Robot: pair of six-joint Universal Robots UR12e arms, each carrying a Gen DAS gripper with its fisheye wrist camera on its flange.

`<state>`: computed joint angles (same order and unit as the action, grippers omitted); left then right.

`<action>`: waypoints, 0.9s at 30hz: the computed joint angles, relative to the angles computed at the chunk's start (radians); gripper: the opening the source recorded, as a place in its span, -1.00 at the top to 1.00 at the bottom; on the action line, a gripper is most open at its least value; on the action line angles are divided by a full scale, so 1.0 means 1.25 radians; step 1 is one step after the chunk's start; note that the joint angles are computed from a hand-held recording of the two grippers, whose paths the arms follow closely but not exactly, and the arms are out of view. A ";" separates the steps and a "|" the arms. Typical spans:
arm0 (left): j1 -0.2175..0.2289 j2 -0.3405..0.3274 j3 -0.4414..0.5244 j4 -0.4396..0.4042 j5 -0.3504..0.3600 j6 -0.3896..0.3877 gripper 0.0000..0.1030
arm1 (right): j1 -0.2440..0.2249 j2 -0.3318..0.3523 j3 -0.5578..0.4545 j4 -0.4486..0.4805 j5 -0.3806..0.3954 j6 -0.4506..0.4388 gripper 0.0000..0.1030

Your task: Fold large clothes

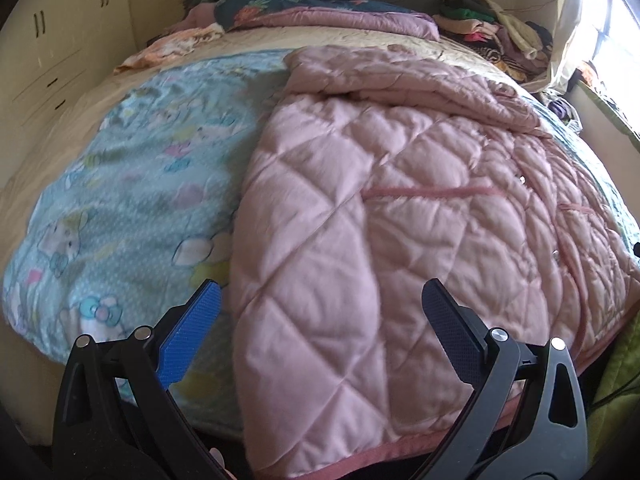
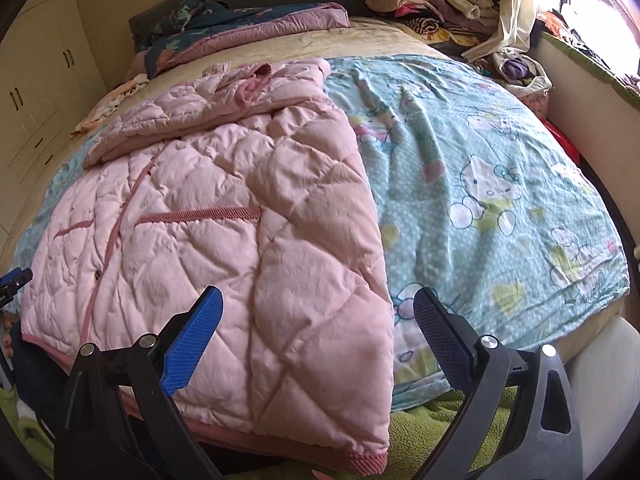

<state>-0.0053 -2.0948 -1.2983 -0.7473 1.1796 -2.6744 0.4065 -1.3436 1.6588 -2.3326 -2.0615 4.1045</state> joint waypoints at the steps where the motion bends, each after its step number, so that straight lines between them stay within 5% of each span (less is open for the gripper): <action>1: 0.004 0.000 -0.002 -0.004 -0.003 -0.002 -0.83 | 0.000 0.000 0.001 0.001 0.003 -0.001 -0.86; 6: 0.026 0.003 -0.003 -0.055 -0.032 -0.006 -0.82 | -0.002 -0.003 0.007 0.002 0.012 -0.001 -0.86; 13: 0.045 0.015 -0.016 -0.143 -0.072 0.045 -0.07 | -0.004 -0.008 0.013 -0.006 0.016 0.002 -0.86; 27: 0.034 0.004 0.002 -0.198 -0.100 0.060 -0.11 | -0.025 -0.033 0.053 0.010 0.139 0.031 -0.86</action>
<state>0.0374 -2.0901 -1.2963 -0.9944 1.0544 -2.5990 0.3757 -1.3855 1.7247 -2.3207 -1.8875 4.1436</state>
